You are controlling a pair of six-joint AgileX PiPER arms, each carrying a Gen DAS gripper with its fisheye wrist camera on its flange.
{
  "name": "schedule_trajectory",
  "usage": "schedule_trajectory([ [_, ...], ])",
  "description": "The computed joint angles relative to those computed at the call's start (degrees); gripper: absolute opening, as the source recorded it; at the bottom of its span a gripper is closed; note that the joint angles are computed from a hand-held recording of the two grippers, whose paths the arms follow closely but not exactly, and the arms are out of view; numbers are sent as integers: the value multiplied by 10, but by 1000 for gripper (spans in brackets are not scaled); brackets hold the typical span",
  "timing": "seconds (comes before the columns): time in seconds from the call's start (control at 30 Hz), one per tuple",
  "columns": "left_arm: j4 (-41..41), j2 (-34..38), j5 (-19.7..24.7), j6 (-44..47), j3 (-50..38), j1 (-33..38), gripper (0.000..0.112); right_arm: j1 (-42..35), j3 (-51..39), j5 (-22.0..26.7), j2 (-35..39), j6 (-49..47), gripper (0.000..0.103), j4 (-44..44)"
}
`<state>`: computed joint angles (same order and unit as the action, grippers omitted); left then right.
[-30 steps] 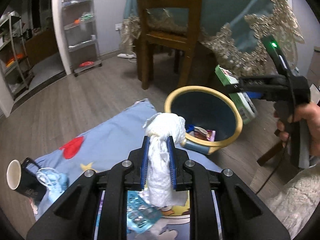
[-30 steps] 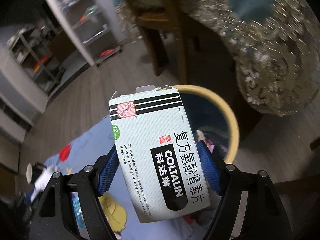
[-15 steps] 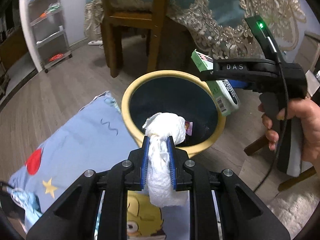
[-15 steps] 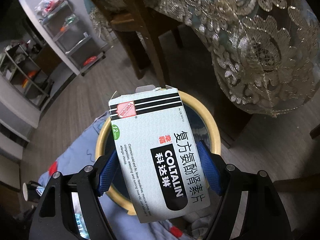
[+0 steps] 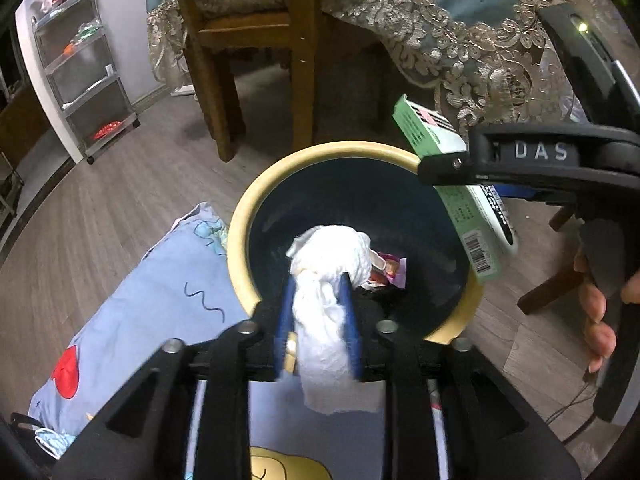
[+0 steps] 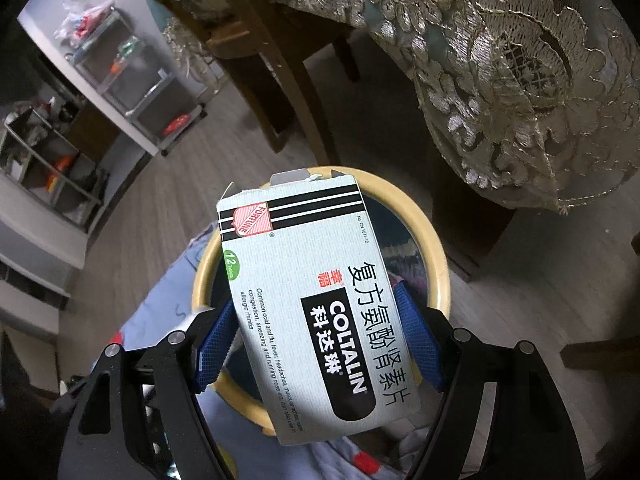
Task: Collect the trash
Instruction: 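Open both tools over the bin to drop the box and tissue, then withdraw both open tools from the bin back over the table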
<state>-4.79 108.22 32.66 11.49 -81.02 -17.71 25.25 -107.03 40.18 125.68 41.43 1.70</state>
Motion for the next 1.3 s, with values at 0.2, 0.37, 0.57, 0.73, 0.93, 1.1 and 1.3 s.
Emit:
schedule_trajectory([
  [0.2, 33, -45, -41, -36, 50, 8, 69, 3, 4, -15, -10, -10, 91, 7],
  [0.37, 29, -104, -46, -34, 101, 30, 81, 9, -13, 0, -8, -19, 94, 6],
  [0.57, 34, -212, -33, -10, 180, 71, 86, 29, -2, -5, -33, -26, 96, -5],
  [0.73, 50, -308, -4, 15, 234, 116, 88, 61, 7, 9, -65, -1, 96, -41],
  [0.93, -36, -405, 61, 119, 270, 220, 90, 122, 16, 11, -95, 27, 97, -79],
  [1.1, -150, -476, 128, 268, 298, 378, 93, 182, 13, 19, -103, 39, 97, -107],
  [1.3, -259, -499, 195, 429, 317, 578, 94, 233, 20, 18, -103, 60, 97, -106],
])
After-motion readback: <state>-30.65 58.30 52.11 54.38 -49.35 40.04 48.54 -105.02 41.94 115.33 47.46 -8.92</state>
